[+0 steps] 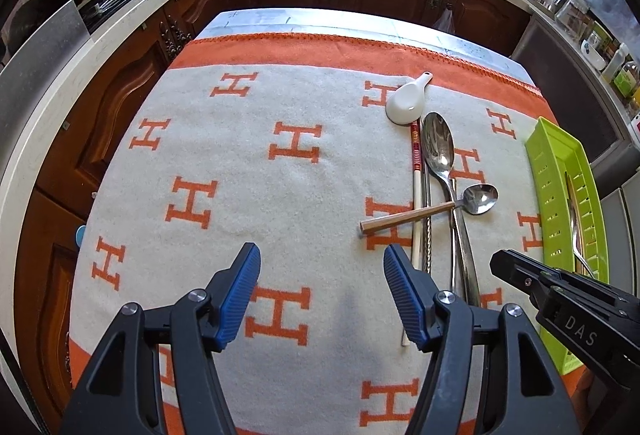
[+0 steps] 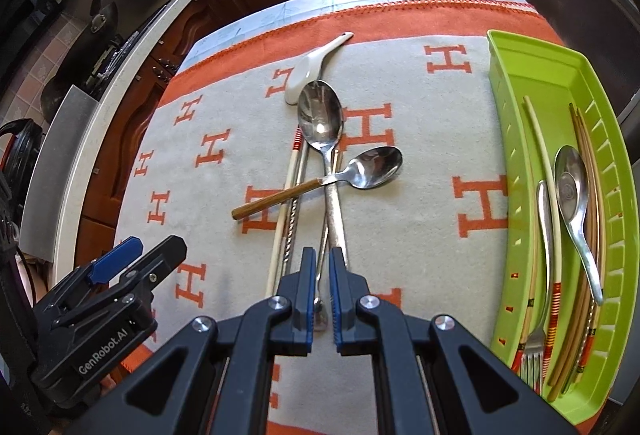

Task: Organize utensils
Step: 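Withdraw both open tools from the tray back over the pile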

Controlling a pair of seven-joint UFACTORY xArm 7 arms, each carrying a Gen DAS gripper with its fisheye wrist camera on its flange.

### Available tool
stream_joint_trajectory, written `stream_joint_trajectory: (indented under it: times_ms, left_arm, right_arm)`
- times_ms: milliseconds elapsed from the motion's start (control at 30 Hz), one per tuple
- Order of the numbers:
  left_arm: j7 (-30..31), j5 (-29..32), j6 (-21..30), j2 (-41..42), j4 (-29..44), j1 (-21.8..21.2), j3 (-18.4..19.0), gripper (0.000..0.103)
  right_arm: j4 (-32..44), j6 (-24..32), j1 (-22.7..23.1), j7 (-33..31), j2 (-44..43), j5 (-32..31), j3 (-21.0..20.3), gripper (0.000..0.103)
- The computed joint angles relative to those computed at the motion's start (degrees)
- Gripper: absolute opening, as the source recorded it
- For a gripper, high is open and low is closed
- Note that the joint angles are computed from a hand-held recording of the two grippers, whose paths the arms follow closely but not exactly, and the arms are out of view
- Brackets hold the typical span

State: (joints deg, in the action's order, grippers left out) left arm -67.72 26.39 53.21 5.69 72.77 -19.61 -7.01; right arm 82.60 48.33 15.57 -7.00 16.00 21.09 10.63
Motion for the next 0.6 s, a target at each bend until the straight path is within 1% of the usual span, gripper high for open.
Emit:
stream_joint_trajectory:
  times_ms: [233, 433, 600]
  left_arm:
    - [0.11, 0.4, -2.25, 1.42, 0.04, 0.46, 0.78, 0.063]
    - [1.33, -1.04, -3.06, 2.83, 0.59, 0.68, 1.16, 0.063]
    - [1.89, -0.8, -3.84, 3.75, 1.4, 0.43, 1.58, 0.063]
  right_arm:
    - [2.71, 1.21, 0.05, 1.08, 3.33, -1.16, -0.13, 0.007]
    - [4.21, 1.45, -0.07, 1.38, 5.31, -1.59, -0.04, 0.007]
    - [5.71, 1.79, -0.67, 1.54, 6.75, -0.7, 0.22, 0.007]
